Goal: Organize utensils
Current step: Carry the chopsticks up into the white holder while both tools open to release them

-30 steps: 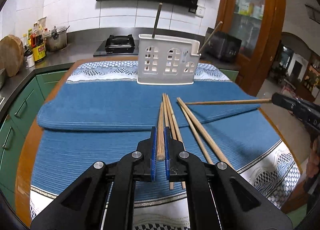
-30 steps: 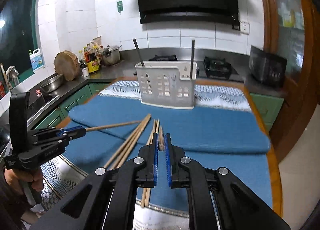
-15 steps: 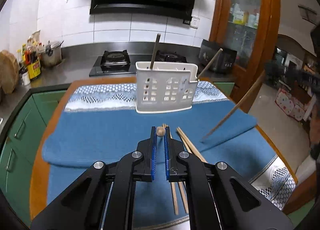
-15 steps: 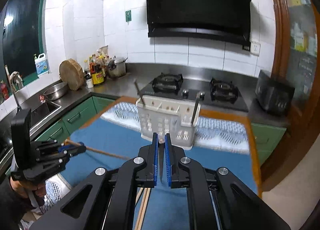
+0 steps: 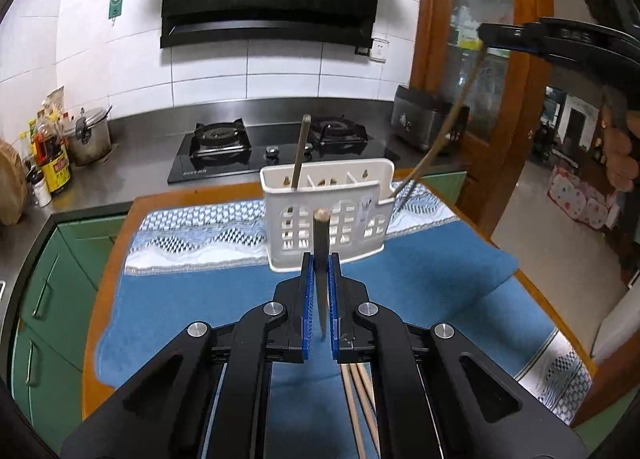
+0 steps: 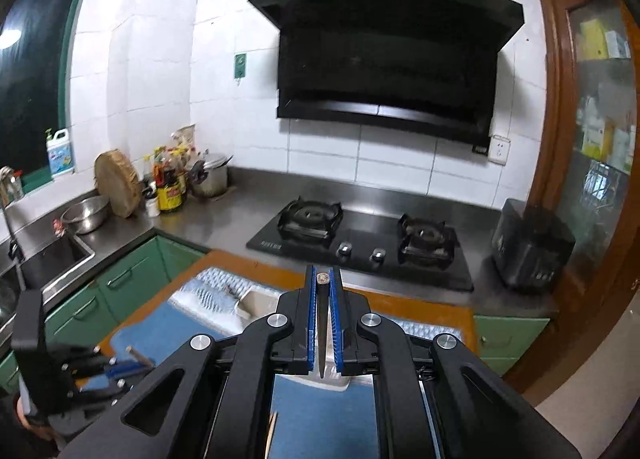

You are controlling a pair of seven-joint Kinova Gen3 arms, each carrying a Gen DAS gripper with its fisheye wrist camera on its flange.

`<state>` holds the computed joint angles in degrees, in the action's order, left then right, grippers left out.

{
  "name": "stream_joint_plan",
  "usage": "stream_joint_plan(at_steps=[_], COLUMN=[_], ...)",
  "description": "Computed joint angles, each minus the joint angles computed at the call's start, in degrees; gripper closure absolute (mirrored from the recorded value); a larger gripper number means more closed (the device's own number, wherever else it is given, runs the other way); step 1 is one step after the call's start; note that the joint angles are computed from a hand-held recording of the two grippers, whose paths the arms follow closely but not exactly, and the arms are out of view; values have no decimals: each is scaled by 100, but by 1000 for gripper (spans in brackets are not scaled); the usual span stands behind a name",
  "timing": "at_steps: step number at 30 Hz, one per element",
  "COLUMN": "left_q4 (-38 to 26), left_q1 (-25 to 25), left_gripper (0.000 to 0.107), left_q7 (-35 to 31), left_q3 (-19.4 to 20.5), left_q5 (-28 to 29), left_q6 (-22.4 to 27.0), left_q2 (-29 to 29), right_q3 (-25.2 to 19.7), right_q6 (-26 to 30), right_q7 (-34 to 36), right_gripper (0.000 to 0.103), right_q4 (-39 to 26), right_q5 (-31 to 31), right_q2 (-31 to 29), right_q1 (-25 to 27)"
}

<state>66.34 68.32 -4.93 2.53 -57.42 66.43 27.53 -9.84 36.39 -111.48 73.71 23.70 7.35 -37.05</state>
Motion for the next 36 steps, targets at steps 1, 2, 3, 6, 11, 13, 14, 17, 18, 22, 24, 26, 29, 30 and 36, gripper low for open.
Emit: stream_joint_plan(at_steps=[1,2,3,6,11,13,14,17,18,22,24,26,29,30,36], left_q4=[-21,-80,-156,-382,-1023,-1260,-1364,-1869,-2028,-2596,-2697,-2786,-2709,-2706,-2241], left_q1=[-33,-47,-65,-72,-38,-39,-38,-48,-66,-190,-267,-370,-478,-521,-756], left_gripper=[102,102,102,102,102,102,102,102,102,102,102,102,102,102,102], left_q7=[-33,-92,-173,-368,-776,-905,-951,-1213,-1294,-1613,-1681,-1759,-1732,-1758,-1562], left_q3=[3,-4,-11,-58,-256,-366,-422,-622,-688,-974,-1053,-1099,-1180,-1179,-1078], left_q5=[3,-16,-32,-123,-387,-469,-490,-520,-482,-260,-43,182,424,497,890], left_q6=[-47,-48,-43,-68,-100,-173,-205,-139,-119,13,26,47,52,63,-93], left_q2=[-20,-28,-23,-29,98,160,196,435,514,889,961,1032,1060,1064,860], right_q3=[26,56,102,225,335,350,369,400,426,447,453,469,486,478,488], right_q6=[-9,-24,-28,-117,77,70,69,71,56,-35,-59,-86,-145,-136,-174], right_q7=[-44,-65,-141,-289,-194,-100,-69,74,83,199,262,299,316,352,364], right_gripper=[96,96,96,96,96,96,96,96,96,96,96,96,96,96,96], right_q4=[-106,-167,-242,-328,-567,-572,-552,-507,-471,-360,-335,-294,-248,-250,-204], right_q5=[10,17,82,300,299,155,125,20,28,-70,-124,-150,-215,-252,-357], right_q2=[71,113,170,300,640,736,764,847,860,892,903,913,934,939,922], right_q1=[9,17,-6,-93,-192,-155,-165,-157,-179,-154,-133,-123,-96,-76,-59])
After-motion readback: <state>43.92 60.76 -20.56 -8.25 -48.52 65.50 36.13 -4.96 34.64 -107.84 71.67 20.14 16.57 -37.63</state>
